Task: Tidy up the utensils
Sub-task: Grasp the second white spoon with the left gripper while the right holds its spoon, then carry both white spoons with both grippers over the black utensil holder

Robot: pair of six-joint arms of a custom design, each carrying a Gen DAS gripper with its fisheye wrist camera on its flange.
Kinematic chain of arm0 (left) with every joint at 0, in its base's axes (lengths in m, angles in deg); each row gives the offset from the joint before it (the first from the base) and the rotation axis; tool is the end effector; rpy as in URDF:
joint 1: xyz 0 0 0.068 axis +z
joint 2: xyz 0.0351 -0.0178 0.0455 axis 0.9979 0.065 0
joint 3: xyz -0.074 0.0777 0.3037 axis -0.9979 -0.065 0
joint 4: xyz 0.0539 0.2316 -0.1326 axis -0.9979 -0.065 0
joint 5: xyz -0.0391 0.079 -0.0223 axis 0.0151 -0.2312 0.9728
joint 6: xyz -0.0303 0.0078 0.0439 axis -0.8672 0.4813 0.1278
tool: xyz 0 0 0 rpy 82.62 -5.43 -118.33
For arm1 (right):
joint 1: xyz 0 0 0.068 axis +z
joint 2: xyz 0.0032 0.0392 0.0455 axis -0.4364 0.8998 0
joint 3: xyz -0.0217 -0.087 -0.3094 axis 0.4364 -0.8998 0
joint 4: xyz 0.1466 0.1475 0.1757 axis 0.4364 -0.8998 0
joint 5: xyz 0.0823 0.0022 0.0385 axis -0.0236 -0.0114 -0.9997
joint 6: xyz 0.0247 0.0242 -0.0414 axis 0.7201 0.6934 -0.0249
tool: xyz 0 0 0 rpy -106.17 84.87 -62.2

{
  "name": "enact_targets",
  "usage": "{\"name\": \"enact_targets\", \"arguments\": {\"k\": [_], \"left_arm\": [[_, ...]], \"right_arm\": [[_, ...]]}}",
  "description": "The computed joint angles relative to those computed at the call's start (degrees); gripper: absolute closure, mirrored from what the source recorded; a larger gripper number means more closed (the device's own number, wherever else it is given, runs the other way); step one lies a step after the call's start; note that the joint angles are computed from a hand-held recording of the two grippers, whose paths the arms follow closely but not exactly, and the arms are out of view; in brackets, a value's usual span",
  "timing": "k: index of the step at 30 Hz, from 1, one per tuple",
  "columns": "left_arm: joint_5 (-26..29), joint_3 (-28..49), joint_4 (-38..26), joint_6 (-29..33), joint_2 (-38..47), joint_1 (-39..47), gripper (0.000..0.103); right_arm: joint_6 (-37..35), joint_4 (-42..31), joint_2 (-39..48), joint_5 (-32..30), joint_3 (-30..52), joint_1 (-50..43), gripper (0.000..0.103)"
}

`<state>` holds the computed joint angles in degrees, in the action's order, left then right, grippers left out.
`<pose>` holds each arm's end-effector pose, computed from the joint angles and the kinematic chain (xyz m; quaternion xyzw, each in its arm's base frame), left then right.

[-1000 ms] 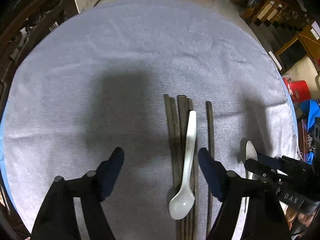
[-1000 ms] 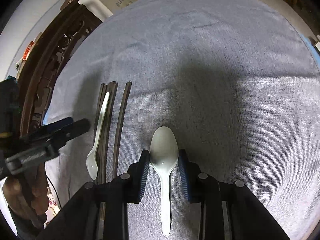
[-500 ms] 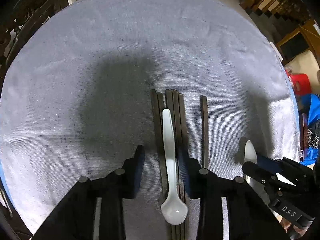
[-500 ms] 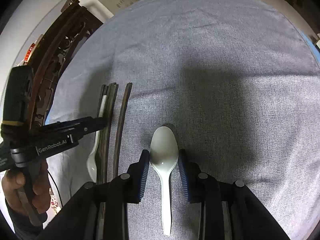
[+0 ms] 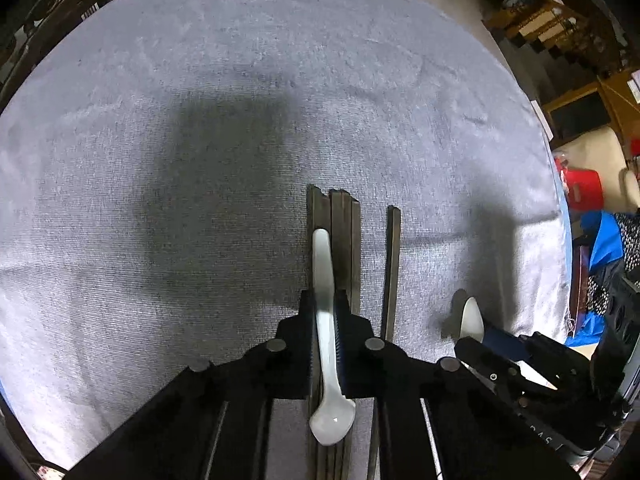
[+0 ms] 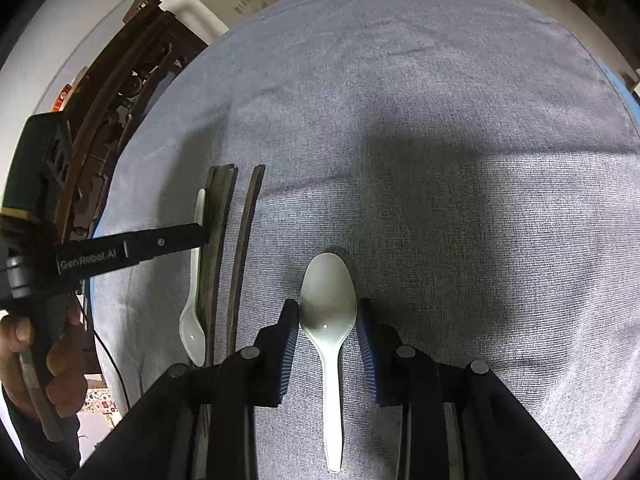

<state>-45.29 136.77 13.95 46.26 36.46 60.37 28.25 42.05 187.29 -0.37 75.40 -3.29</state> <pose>0.2903 -0.1487 0.0995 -0.0005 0.9908 -0.1291 0.0410 0.2178 0.1026 0.0634 -0.0236 0.9741 0.2073 0.0866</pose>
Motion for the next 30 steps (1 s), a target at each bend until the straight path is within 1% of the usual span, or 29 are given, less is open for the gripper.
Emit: {"name": "enact_targets", "arguments": {"k": [2,3,10,11,13,14,15,16,17,18,19,21,24,26,27,30], "left_arm": [[0.5,-0.7,0.7,-0.1,-0.6,0.4,0.099],[0.7,-3.2,2.4,0.3,-1.7,0.9,0.100],[2.3,-6.1,4.2,2.4,-3.7,3.7,0.102],[3.2,-6.0,4.5,3.0,-3.3,4.5,0.102],[7.5,-7.3,5.8,3.1,-3.6,6.0,0.102],[8.0,-8.3,6.3,2.4,-4.2,6.0,0.101],[7.8,-8.2,6.1,2.1,-4.2,6.3,0.095],[7.2,-8.0,6.2,1.9,-4.1,6.3,0.084],[6.5,-8.1,6.2,1.5,-4.3,5.9,0.077],[5.4,-7.8,5.9,1.3,-4.3,5.5,0.066],[4.8,-7.6,5.8,1.3,-4.2,5.3,0.065],[3.9,-6.6,5.1,1.1,-4.2,4.1,0.065],[0.6,-4.3,2.6,0.3,-3.1,1.8,0.065],[-0.3,-3.9,2.4,-0.6,-2.4,1.1,0.071],[-0.9,-3.5,2.1,-0.7,-2.0,0.9,0.078],[-0.9,-2.4,1.9,-1.7,0.0,0.0,0.080]], "right_arm": [[-0.1,0.1,0.1,-0.1,0.0,-0.2,0.071],[-0.1,0.2,0.2,0.0,0.0,-0.2,0.071],[0.3,0.3,-0.1,0.1,-0.3,-0.1,0.071],[0.3,0.1,-0.2,0.1,-0.2,0.0,0.071],[0.5,0.0,-0.2,-0.1,-0.2,-0.1,0.071],[0.5,-0.1,-0.2,-0.1,-0.2,-0.1,0.071],[0.4,-0.1,-0.2,-0.1,-0.1,-0.1,0.071],[0.3,-0.1,-0.2,-0.1,-0.1,-0.2,0.071],[0.3,-0.1,-0.2,-0.1,-0.1,-0.2,0.071],[0.3,0.1,-0.1,-0.1,-0.1,-0.2,0.071],[0.4,0.2,-0.1,-0.2,-0.2,-0.2,0.071],[0.2,0.5,0.0,-0.3,-0.3,-0.2,0.071],[0.0,1.0,0.2,-0.7,-0.5,-0.6,0.071],[-0.2,1.3,0.2,-1.1,-0.7,-0.9,0.071],[-0.3,1.5,0.2,-1.2,-0.9,-1.0,0.071],[-0.3,1.7,-0.1,-1.4,-1.2,-1.1,0.071]]}}
